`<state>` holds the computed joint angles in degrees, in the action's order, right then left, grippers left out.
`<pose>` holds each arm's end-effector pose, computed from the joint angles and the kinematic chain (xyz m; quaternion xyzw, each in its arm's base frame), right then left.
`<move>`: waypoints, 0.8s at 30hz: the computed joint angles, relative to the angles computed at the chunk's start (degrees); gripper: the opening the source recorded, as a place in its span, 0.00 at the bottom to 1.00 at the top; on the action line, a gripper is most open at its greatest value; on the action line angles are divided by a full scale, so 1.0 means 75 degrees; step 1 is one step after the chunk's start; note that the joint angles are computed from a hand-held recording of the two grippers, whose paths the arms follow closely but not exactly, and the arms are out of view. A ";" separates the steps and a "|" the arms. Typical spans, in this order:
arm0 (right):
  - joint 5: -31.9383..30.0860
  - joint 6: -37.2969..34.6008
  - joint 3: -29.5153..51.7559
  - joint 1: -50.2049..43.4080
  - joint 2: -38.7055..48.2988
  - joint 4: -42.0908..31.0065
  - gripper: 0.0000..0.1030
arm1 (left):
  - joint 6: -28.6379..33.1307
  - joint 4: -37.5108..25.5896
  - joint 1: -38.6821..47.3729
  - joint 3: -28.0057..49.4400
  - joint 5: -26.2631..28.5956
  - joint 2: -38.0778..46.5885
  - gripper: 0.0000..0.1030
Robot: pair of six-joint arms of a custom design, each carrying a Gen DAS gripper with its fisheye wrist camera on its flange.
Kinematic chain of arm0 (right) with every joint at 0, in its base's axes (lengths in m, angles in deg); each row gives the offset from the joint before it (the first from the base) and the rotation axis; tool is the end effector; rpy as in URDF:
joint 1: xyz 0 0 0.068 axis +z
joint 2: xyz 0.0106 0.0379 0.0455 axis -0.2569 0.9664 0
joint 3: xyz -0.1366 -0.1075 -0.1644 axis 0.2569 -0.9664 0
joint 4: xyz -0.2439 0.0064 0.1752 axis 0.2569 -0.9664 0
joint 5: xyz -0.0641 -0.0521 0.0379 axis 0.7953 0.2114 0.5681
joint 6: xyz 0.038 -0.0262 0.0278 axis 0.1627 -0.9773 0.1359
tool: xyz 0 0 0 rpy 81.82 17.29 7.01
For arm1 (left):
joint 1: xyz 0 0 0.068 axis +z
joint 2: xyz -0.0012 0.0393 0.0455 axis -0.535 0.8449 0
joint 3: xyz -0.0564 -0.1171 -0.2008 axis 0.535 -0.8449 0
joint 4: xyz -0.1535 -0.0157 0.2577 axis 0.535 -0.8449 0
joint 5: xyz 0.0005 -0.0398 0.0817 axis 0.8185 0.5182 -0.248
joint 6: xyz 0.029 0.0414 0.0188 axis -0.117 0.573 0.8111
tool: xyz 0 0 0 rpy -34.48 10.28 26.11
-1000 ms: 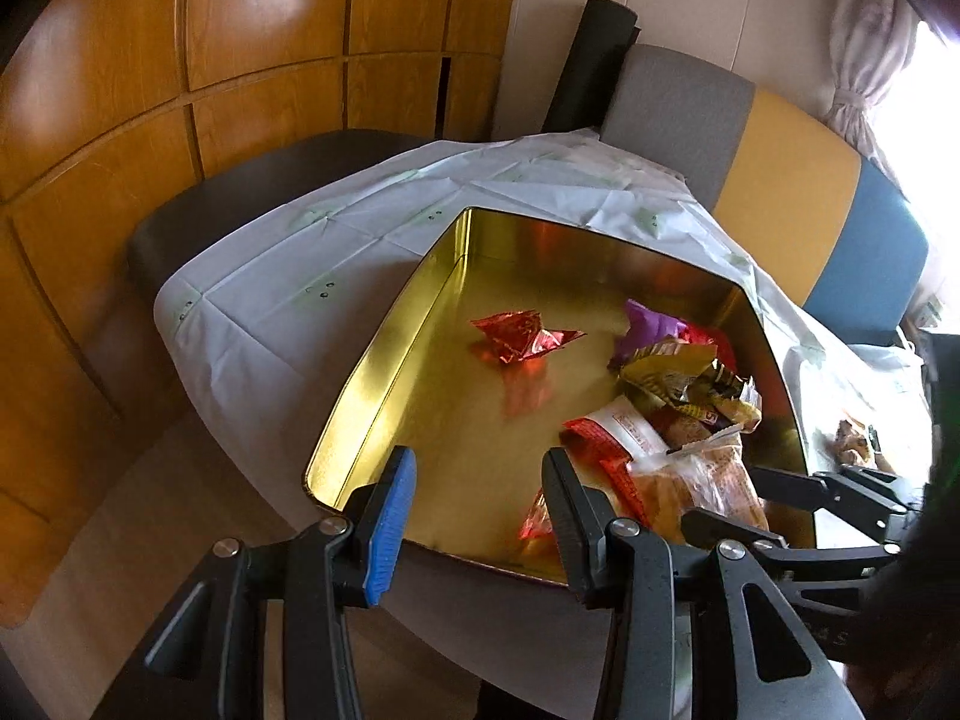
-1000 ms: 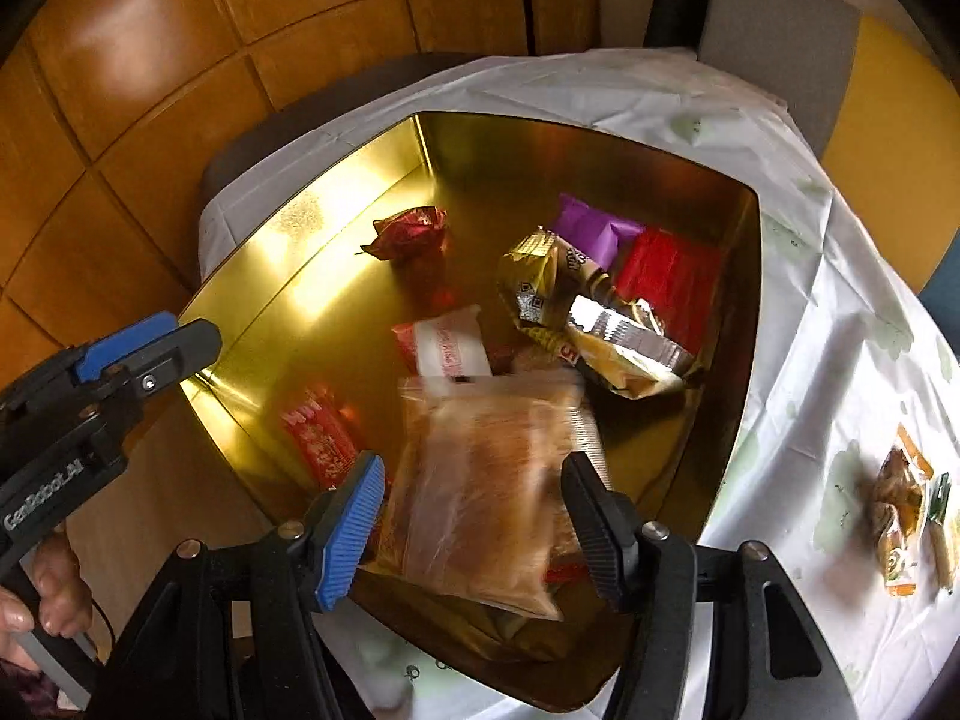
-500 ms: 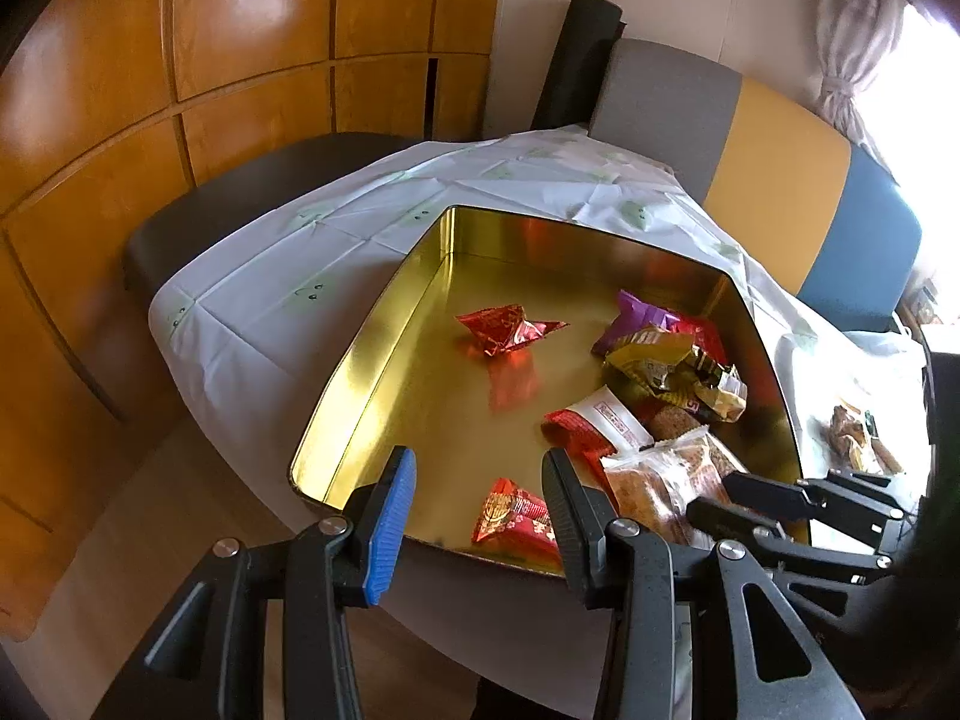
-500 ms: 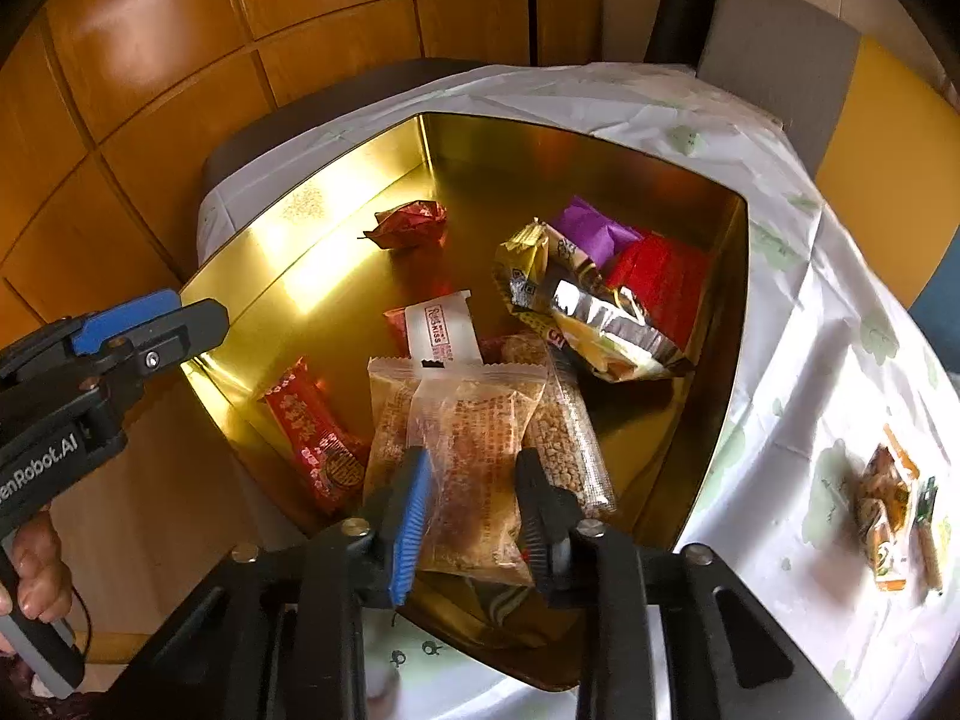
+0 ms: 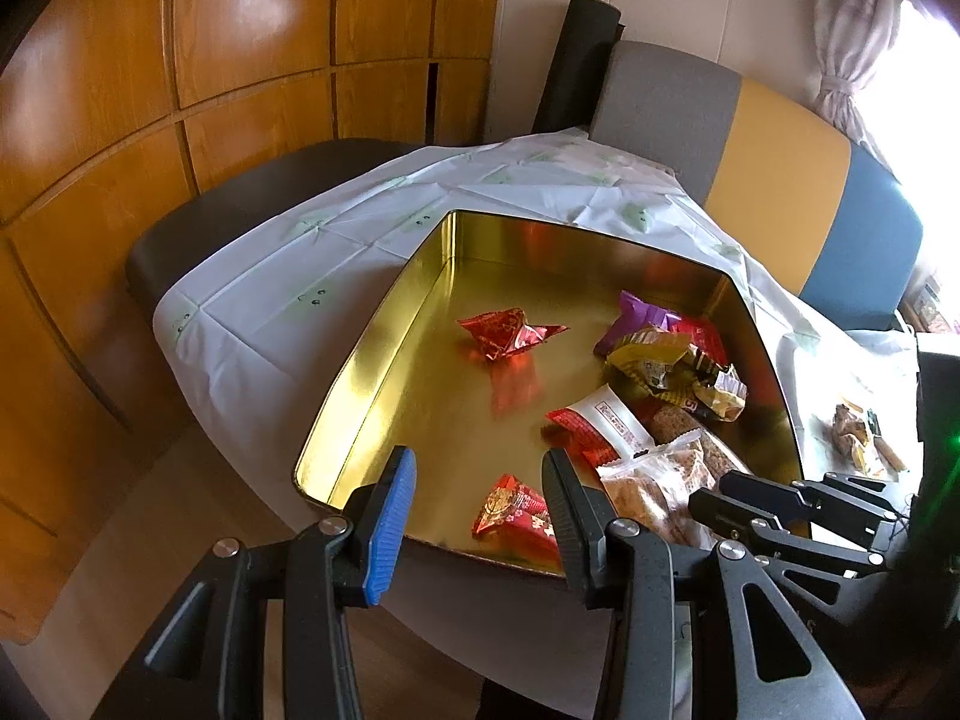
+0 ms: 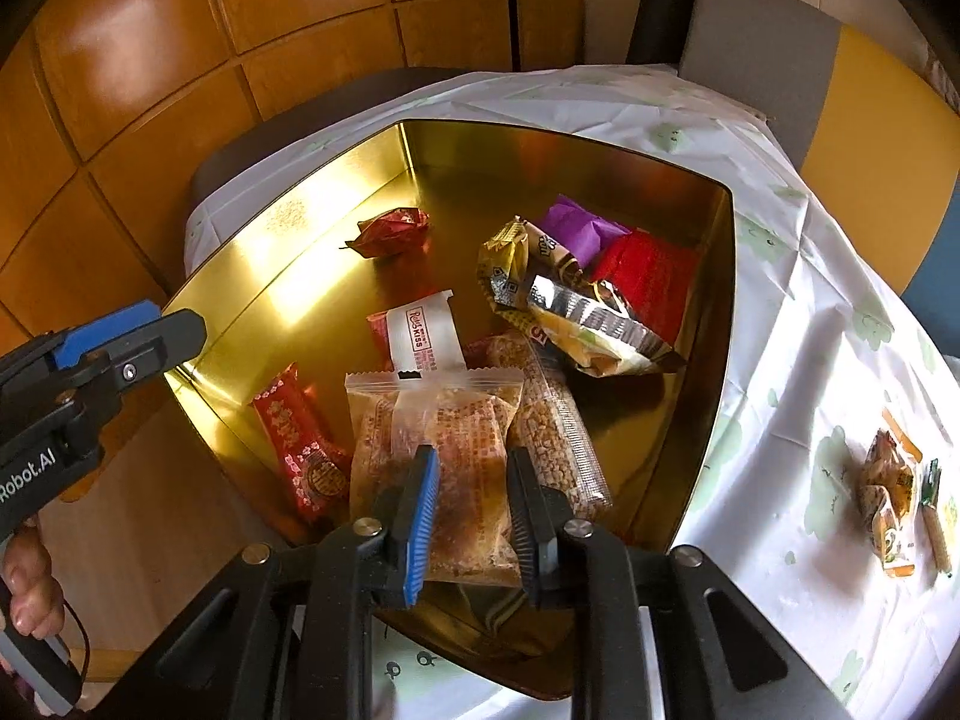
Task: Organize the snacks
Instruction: 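Carry the bread pack into the tin with the right tool and release it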
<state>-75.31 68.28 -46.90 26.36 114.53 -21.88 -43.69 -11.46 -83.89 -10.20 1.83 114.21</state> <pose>0.2060 0.1764 0.1420 -0.1997 0.9411 0.0905 0.2576 0.1541 -0.1643 0.1741 -0.0650 0.9309 -0.0298 0.3582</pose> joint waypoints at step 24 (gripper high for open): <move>0.0543 0.0464 0.0061 0.0339 0.0145 0.0033 0.20 | -0.0120 -0.0179 -0.0237 -0.0021 -0.0191 -0.0130 0.43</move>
